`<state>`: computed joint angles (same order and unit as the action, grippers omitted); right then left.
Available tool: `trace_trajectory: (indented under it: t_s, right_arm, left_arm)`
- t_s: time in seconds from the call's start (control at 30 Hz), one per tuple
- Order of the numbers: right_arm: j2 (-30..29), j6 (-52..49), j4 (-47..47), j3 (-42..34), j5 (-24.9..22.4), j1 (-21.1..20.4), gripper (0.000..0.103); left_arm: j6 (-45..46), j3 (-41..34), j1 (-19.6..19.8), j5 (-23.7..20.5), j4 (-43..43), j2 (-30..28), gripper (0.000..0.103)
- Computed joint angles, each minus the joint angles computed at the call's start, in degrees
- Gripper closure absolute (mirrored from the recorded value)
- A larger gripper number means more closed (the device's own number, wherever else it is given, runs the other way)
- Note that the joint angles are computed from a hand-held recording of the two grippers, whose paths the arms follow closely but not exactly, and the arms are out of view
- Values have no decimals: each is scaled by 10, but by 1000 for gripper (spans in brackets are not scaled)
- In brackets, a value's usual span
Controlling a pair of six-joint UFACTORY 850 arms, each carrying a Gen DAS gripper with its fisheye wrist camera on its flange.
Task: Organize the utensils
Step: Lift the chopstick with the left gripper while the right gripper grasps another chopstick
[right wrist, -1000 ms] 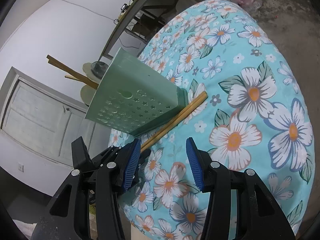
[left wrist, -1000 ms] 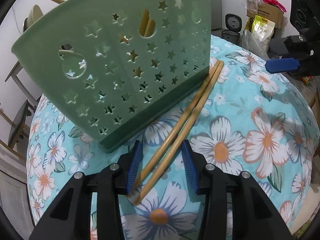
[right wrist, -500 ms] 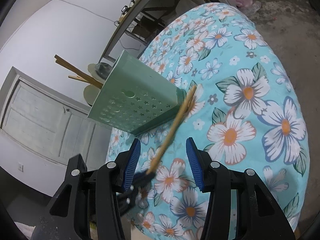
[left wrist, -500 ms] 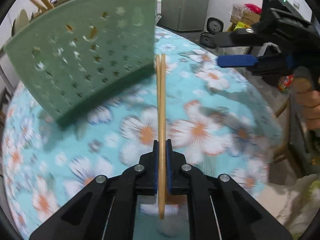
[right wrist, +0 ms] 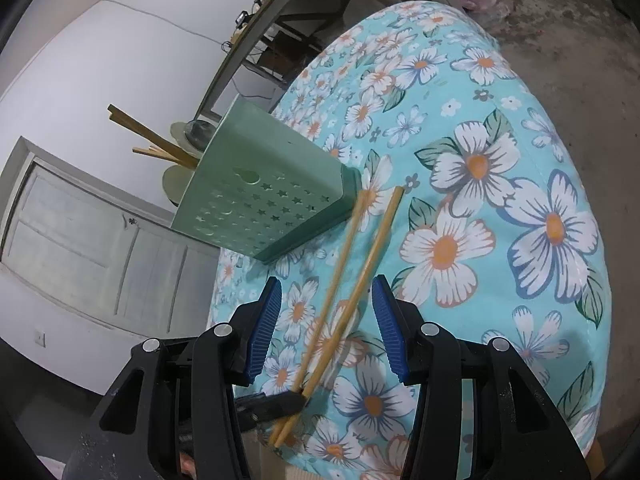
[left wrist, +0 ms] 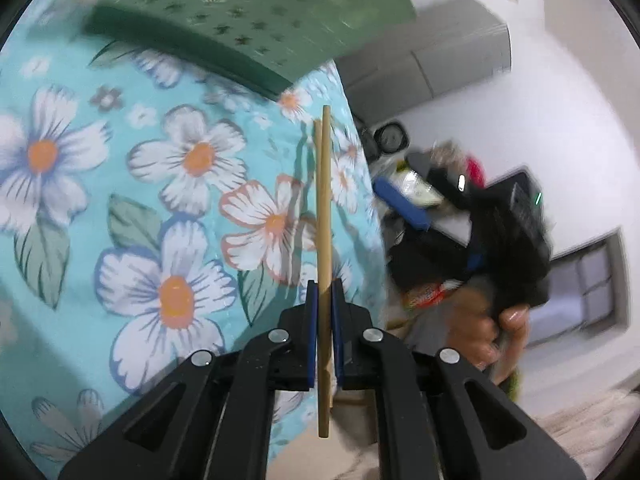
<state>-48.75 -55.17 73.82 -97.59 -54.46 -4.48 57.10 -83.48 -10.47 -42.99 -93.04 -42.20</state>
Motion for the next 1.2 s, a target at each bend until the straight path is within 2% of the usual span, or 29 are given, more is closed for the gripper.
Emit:
trace_trajectory:
  t_s: [0.1,0.27,0.4,0.5,0.6,0.63,0.7,0.97,1.0,1.13,1.2]
  right_arm:
    - [-3,6,-4,-2,2,1,56]
    - [-10,17,-20,-9,23,10,59]
    - [-17,33,-45,-18,59,20,65]
    - [-29,51,-70,-32,80,29,70]
    - [-37,58,-87,-39,99,36,79]
    - [-37,53,-92,-39,113,40,85]
    - [-37,43,-93,-38,122,42,93]
    - [-26,33,-104,-23,107,30,98]
    - [-23,31,-106,-18,106,28,98]
    - [-15,29,-113,-8,105,24,99]
    - [-10,27,-117,-3,105,24,99]
  left_arm:
    - [7,20,11,-17,-55,1,97]
    - [20,41,6,29,-55,22,97]
    - [12,42,-14,117,29,50,95]
    - [-59,17,-31,170,149,47,93]
    - [-95,-2,-43,192,204,38,91]
    - [-96,2,-46,201,213,41,91]
    - [-120,-2,-49,213,253,44,91]
    - [-210,-28,-63,226,363,33,93]
    - [-226,-44,-70,226,378,20,97]
    - [-309,-77,-84,238,460,-4,97]
    - [-326,-80,-82,231,467,-6,97]
